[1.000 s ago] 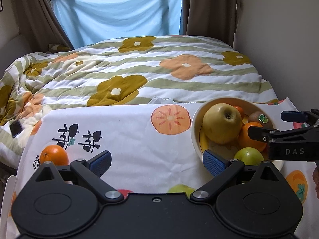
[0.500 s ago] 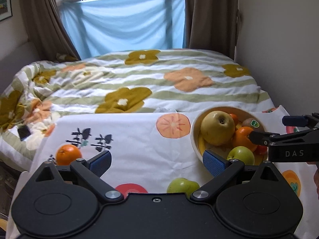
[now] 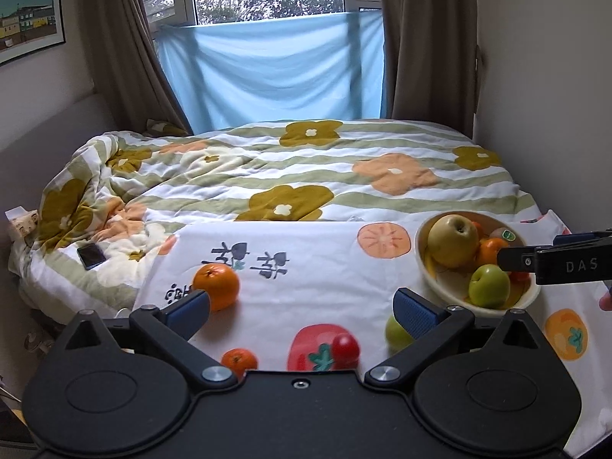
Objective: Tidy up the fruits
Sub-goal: 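Move both open tools back over the remaining fruits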
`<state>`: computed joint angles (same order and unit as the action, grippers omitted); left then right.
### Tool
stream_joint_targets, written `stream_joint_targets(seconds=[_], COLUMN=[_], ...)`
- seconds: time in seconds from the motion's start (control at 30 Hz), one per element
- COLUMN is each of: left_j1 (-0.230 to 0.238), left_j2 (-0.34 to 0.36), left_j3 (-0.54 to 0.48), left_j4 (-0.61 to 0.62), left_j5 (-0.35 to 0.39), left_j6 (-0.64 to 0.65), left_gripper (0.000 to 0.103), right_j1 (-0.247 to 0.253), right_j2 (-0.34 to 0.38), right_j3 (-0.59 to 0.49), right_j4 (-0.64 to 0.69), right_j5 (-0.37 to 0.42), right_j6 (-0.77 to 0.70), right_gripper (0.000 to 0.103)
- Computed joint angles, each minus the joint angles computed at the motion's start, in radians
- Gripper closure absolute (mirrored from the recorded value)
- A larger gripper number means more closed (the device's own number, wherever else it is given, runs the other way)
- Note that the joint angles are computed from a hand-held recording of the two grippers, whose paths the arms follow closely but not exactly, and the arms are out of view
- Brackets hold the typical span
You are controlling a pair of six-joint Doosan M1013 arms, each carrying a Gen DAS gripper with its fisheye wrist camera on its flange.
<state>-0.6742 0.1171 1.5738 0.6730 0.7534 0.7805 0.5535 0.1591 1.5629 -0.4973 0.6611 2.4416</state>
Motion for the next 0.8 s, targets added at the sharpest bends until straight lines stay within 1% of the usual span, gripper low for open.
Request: stream_joint_targets(seconds=[0.1, 0.23, 0.3, 0.47, 0.57, 0.67, 0.73, 0.8], left_j1=[0.022, 0.058, 0.078, 0.135, 0.163, 0.188, 0.206, 0.219], left_j2=[-0.02, -0.042, -0.048, -0.048, -0.038, -0.024, -0.009, 0.004], left_j3=[0.026, 0.062, 0.079, 0.115, 0.129, 0.14, 0.138, 0.133], left_j4=[-0.028, -0.068, -0.099, -0.228, -0.309, -0.396, -0.48, -0.537], left_j5=[-0.02, -0.052, -0.072, -0.13, -0.156, -0.183, -0.187, -0.184], left_j6=[0.036, 0.102, 0.148, 0.326, 0.453, 0.572, 0.667, 0.73], left_gripper=[0.0, 0.0, 0.0, 0.0, 0.003, 0.01, 0.023, 0.029], right_j1=[0.034, 0.071, 0.093, 0.138, 0.157, 0.172, 0.179, 0.183], right_j2=[0.016, 0.034, 0.047, 0.083, 0.108, 0.13, 0.144, 0.154], right_j3=[-0.022, -0.037, -0.045, -0.062, -0.073, -0.079, -0.082, -0.083], right_j4=[-0.027, -0.026, -0.049, -0.087, -0.099, -0.111, -0.118, -0.118], right_j5=[0.061, 0.086, 0.103, 0.126, 0.145, 0.155, 0.157, 0.157], right_j6=[0.046, 0.118, 0.164, 0.273, 0.328, 0.375, 0.404, 0.427], right_gripper=[0.0, 0.0, 0.0, 0.0, 0.0, 0.0, 0.0, 0.0])
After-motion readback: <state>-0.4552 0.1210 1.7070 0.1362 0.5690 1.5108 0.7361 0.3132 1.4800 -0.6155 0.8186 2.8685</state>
